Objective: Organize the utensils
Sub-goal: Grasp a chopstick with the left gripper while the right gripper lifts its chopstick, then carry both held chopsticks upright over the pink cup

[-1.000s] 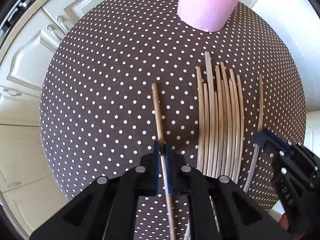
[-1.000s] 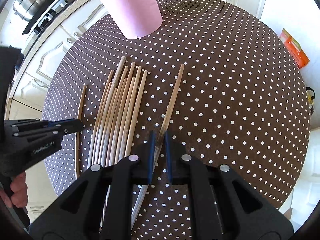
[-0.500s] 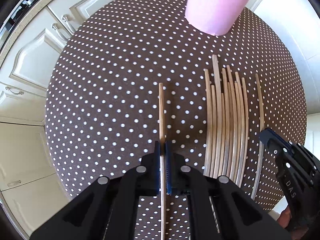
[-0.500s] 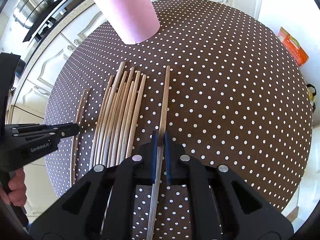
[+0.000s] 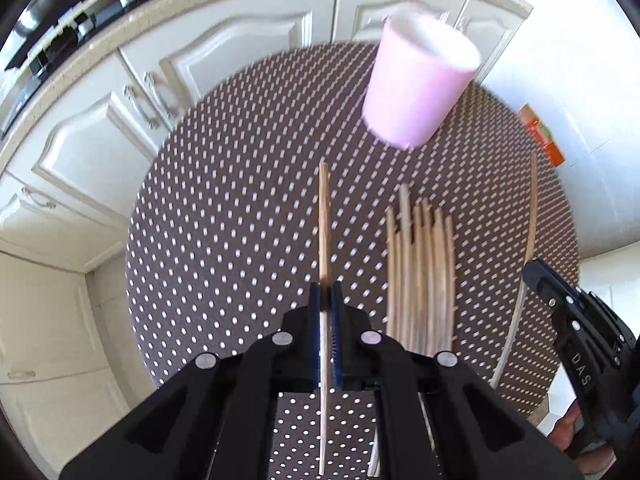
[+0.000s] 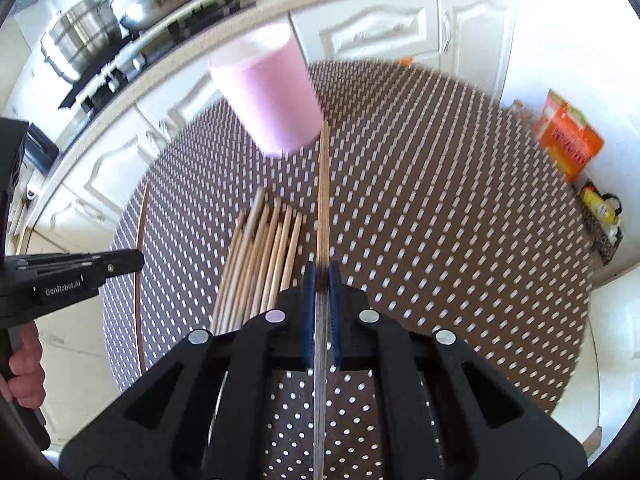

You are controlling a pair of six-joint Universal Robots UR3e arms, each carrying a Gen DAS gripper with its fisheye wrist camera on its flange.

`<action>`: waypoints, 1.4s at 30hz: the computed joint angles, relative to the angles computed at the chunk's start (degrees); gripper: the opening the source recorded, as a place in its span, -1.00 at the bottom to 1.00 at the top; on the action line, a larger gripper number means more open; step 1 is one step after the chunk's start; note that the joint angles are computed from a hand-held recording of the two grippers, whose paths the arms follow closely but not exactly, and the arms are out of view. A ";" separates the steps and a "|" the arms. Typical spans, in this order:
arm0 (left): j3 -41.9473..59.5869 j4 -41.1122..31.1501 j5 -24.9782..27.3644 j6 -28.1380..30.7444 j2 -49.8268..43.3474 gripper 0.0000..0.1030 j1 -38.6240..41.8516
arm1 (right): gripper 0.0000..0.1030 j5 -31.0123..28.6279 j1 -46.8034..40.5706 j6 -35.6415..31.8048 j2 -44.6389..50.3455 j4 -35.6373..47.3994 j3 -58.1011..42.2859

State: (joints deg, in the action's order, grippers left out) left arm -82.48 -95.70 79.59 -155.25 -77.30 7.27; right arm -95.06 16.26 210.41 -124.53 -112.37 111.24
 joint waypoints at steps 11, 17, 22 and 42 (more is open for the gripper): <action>9.50 -1.22 -5.57 1.13 0.87 -0.90 -0.22 | -0.87 -10.58 4.26 0.80 3.85 -0.20 -15.10; 14.14 1.25 -7.41 0.73 -0.47 -0.90 -1.49 | -0.87 -16.48 7.37 1.03 8.27 -1.55 -23.09; 22.03 0.78 -9.32 -1.35 -4.11 -0.89 -2.35 | -0.87 -19.11 7.87 -1.05 11.89 -2.96 -29.02; 45.72 -3.27 -10.03 -7.00 -20.45 -0.90 -3.58 | -0.86 4.38 -14.63 -13.26 8.49 -6.25 -28.06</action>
State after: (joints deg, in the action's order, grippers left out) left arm -36.76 -98.98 69.56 -162.24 -97.75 3.69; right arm -90.67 1.63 197.15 -116.04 -118.61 83.17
